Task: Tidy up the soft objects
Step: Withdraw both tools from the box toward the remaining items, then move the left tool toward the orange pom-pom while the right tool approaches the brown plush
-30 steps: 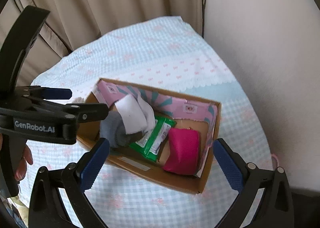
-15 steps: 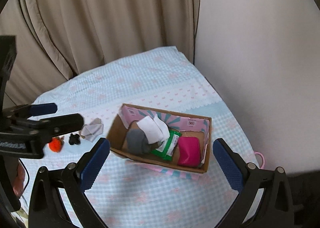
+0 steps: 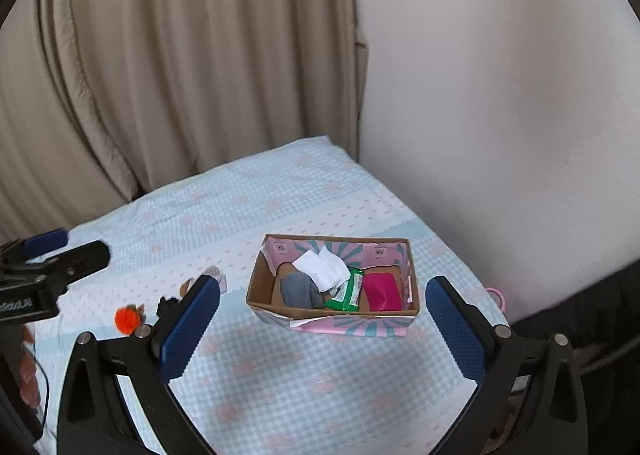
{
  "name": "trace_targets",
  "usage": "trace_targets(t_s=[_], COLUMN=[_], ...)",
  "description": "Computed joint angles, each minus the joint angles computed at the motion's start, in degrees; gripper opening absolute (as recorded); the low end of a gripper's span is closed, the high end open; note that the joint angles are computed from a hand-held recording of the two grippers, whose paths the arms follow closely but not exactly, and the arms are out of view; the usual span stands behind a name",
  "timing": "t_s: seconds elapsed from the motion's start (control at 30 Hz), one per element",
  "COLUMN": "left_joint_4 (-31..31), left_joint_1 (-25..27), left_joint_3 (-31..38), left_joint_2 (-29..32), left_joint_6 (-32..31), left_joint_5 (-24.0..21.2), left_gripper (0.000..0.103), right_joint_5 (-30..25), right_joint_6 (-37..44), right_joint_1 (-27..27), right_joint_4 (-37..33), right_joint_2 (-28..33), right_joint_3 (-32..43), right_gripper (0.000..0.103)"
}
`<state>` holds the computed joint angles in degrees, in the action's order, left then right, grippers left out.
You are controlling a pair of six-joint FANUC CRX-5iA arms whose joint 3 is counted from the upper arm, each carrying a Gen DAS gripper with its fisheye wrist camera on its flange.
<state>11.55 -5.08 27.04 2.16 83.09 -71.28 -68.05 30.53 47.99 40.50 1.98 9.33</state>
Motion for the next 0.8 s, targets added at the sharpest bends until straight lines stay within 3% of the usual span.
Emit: trace_targets(t_s=[0.4,0.63,0.8], left_joint_4=[11.63,15.14,16.12], left_joint_1=[15.03,22.05,25.83], left_joint_3=[-16.49,-24.43,-29.13], left_joint_2=[-9.42,-10.81,-10.66], left_joint_6=[-17.89,-25.49,-27.98], left_joint_5=[4.36,7.78,10.51], left_gripper=[0.103,0.103,0.103], right_joint_5=[-4.14,-4.29,0.03], right_joint_6=[-18.11,-19.76,-19.56], right_joint_1=[8.53,10.72,10.45], right_joint_4=[6.72,6.91,6.27], right_joint_2=[3.29,8.85,12.4], right_joint_3=[-1.15,1.07,1.84], right_gripper=[0.103,0.103,0.103])
